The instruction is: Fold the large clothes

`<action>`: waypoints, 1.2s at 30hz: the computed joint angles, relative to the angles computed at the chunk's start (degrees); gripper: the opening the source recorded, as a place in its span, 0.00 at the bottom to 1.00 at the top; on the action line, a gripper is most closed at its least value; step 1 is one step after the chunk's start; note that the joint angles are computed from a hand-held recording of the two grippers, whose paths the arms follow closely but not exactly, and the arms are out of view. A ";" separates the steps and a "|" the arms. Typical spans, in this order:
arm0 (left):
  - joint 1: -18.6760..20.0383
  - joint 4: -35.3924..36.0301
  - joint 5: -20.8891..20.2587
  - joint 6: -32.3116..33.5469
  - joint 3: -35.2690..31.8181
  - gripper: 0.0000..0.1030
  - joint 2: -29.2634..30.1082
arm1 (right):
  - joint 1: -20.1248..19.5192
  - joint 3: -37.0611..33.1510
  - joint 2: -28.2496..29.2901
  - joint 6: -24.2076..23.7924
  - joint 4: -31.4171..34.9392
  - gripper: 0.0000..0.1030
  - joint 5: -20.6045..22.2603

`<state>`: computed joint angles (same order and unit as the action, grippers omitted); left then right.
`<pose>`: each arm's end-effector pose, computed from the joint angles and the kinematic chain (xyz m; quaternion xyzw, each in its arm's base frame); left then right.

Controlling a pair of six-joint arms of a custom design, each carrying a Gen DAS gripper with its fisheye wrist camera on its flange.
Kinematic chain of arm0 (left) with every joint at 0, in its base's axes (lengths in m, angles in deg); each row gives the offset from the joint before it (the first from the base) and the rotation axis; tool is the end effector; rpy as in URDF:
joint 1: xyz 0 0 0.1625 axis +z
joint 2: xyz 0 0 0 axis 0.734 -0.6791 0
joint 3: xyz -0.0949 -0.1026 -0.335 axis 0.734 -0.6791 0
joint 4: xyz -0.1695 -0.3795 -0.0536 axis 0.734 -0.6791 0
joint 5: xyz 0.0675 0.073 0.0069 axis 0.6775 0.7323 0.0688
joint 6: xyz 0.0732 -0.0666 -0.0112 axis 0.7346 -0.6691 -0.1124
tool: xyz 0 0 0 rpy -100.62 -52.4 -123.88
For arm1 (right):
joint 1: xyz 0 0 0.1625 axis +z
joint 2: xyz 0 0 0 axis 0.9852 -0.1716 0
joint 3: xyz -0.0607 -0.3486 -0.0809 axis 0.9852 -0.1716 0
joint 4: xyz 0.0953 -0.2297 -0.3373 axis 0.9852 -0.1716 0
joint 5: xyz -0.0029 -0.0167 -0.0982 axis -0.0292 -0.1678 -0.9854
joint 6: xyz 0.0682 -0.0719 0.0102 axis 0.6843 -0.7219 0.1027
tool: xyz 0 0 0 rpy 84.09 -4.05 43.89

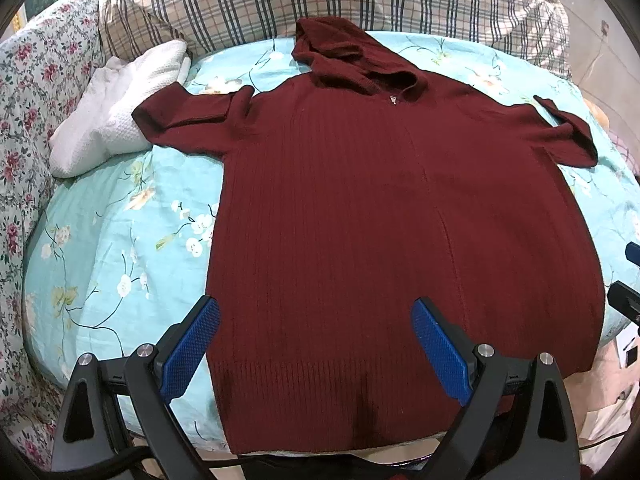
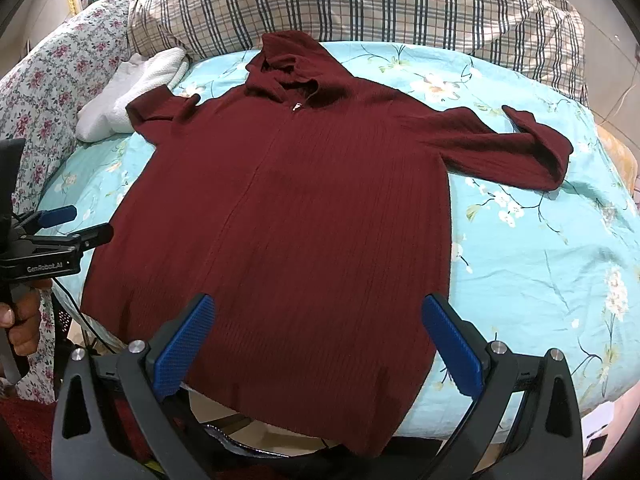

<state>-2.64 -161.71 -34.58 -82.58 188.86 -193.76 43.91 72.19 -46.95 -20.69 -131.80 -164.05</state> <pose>-0.0318 -0.3418 0.3603 0.0478 0.8501 -0.2868 0.4391 0.3246 -0.3496 -0.0558 0.2695 -0.8861 0.2786 0.2541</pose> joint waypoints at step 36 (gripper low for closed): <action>18.45 -41.32 -2.38 29.16 -11.23 0.95 26.28 | -23.01 -45.13 6.14 -15.65 15.67 0.56 -4.78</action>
<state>15.81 -203.03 -36.96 -53.42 177.63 -167.48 20.90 27.06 -40.81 -36.33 -116.13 -168.84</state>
